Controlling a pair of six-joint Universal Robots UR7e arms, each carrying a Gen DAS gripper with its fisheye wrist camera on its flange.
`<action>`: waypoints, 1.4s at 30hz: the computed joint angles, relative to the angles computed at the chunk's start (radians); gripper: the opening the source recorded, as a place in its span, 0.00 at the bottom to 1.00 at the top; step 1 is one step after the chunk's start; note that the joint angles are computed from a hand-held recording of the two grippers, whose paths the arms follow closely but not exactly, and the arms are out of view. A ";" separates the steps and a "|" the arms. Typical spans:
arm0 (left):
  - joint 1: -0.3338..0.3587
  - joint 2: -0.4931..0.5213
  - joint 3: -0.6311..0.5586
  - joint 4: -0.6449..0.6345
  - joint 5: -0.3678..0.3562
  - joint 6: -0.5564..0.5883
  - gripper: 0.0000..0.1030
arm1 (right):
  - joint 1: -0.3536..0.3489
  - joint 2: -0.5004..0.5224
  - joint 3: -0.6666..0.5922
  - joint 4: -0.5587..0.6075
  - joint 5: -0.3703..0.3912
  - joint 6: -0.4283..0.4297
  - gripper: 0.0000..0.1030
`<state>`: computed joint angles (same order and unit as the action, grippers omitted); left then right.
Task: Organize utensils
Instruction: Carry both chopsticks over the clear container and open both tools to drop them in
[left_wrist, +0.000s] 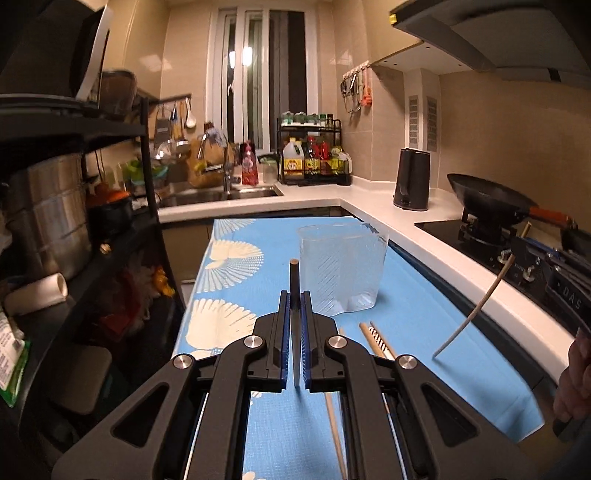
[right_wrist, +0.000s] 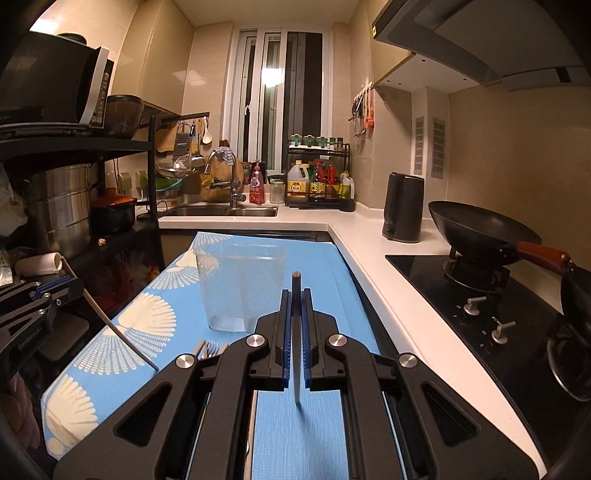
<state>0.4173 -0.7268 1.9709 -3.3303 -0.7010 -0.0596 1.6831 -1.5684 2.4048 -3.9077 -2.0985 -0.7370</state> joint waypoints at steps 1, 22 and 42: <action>0.006 -0.008 -0.010 0.030 -0.012 -0.014 0.05 | 0.003 -0.015 -0.010 0.041 -0.001 0.012 0.05; 0.117 -0.021 -0.440 0.470 -0.262 -0.055 0.05 | 0.089 -0.034 -0.439 0.607 0.078 0.164 0.05; 0.268 0.280 -0.917 0.800 -0.421 -0.140 0.05 | -0.077 0.183 -0.704 0.828 0.168 0.342 0.05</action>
